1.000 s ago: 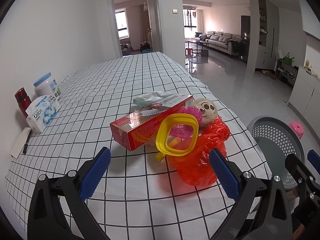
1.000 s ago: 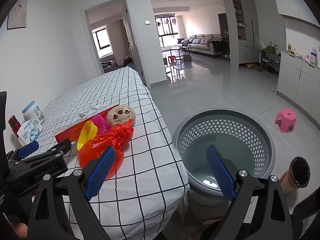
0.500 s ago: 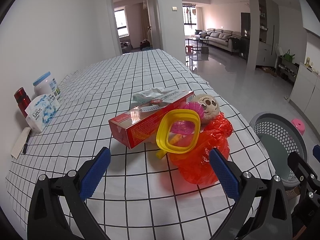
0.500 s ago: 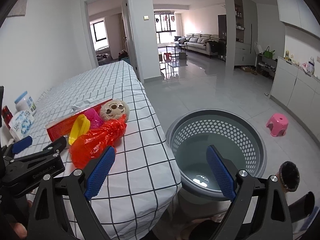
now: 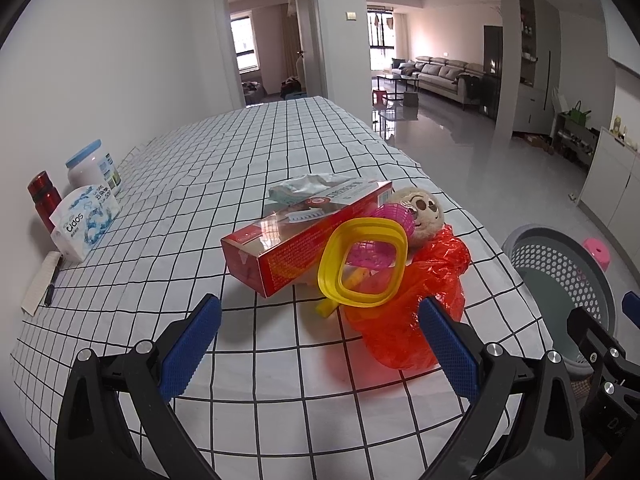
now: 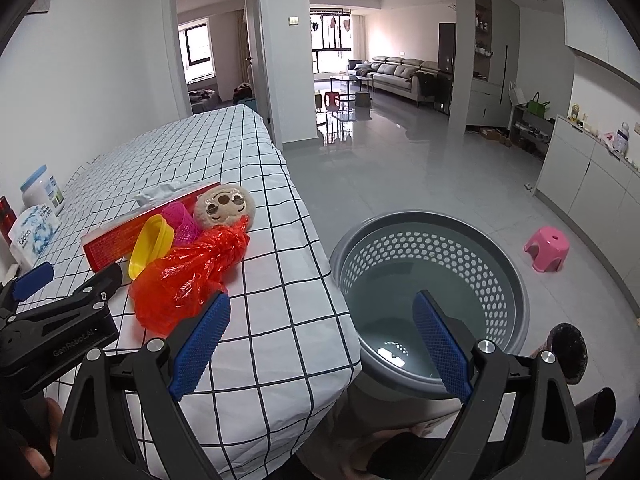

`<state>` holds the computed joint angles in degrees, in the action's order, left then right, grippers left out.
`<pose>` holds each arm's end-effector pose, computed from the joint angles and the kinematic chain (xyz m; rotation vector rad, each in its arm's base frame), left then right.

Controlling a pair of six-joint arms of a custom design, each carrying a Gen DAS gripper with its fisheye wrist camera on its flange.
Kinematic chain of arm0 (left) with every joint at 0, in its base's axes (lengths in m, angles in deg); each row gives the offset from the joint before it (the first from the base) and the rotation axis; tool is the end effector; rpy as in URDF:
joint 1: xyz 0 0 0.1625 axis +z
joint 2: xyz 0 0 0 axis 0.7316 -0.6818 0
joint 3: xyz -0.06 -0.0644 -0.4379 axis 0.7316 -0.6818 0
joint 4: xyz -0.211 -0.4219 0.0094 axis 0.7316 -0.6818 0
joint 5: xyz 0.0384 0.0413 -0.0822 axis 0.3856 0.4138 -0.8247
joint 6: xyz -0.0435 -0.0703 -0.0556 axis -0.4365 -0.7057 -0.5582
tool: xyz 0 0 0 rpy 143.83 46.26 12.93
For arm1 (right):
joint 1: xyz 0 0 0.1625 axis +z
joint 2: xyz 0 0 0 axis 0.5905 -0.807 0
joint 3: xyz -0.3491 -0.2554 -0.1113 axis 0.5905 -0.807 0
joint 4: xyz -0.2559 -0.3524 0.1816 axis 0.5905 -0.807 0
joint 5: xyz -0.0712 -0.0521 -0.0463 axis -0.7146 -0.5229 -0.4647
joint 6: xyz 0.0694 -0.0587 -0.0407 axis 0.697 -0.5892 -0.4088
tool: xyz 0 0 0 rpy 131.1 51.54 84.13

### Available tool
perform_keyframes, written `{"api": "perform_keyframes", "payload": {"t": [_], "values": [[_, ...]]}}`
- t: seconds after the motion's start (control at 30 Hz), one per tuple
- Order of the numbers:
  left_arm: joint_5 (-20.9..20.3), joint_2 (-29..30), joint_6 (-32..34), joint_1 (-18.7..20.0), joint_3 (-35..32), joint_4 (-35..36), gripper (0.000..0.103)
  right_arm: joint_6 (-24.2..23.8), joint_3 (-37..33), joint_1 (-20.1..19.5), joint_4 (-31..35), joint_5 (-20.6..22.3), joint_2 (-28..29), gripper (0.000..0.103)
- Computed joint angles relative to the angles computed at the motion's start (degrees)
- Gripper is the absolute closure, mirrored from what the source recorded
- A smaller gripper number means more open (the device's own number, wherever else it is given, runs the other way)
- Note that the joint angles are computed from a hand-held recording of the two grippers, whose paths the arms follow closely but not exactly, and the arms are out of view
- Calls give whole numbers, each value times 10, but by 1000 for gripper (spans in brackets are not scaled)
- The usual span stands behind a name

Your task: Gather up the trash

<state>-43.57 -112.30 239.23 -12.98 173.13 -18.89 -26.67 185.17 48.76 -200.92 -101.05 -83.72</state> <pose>-0.3100 -0.4660 -0.0623 0.8298 2.1892 -0.8494 0.0394 -0.3637 0.2082 -0.1226 -1.9850 1.1605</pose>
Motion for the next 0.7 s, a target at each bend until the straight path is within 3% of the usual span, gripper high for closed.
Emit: {"api": "perform_keyframes", "payload": {"t": [0.7], "values": [[3, -7, -1, 7, 8, -6, 6, -1, -13, 9, -5, -16, 21, 15]]}}
